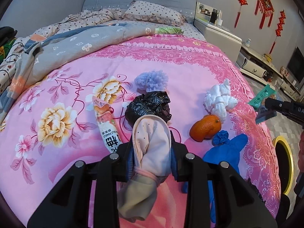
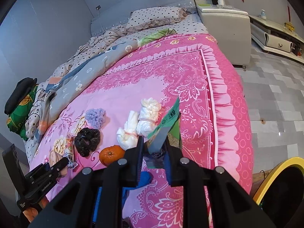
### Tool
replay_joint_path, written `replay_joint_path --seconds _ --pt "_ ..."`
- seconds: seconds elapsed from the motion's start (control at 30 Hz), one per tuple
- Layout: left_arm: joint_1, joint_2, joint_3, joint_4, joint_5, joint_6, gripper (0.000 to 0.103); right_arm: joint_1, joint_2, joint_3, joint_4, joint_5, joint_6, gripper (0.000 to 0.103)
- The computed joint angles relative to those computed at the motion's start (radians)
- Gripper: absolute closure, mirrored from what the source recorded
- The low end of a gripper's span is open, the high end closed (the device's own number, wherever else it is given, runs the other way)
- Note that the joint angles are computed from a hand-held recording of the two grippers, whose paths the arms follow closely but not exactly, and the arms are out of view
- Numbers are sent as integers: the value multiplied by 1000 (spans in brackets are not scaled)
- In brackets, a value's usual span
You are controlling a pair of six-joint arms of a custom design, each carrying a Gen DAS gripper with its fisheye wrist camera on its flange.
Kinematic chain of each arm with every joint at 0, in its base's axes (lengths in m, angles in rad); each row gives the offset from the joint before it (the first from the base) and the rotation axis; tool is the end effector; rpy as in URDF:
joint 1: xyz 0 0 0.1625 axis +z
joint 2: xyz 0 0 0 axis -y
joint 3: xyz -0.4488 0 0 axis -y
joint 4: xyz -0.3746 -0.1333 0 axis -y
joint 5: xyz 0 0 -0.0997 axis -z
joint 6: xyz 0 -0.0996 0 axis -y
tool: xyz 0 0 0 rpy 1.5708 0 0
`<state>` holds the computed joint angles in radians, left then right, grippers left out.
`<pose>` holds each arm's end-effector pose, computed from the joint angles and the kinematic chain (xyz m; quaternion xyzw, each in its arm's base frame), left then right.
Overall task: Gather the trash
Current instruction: 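Carry the foil packet and pink cloth over the yellow-rimmed bin with both tools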
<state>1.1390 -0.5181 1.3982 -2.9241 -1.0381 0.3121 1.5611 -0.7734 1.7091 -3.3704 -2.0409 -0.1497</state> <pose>-0.1495 -0.7639 0.0651 0.2834 0.8962 -0.2410 0.2419 0.0816 -0.6765 0.1926 -0.0355 -0.8878 0.3890 0.2432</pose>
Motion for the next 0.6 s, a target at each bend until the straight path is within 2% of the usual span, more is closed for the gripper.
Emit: replay_joint_path --seconds 0.6 --pt "-59 -132 202 -102 -9 2 74 47 -124 253 -137 6 1 85"
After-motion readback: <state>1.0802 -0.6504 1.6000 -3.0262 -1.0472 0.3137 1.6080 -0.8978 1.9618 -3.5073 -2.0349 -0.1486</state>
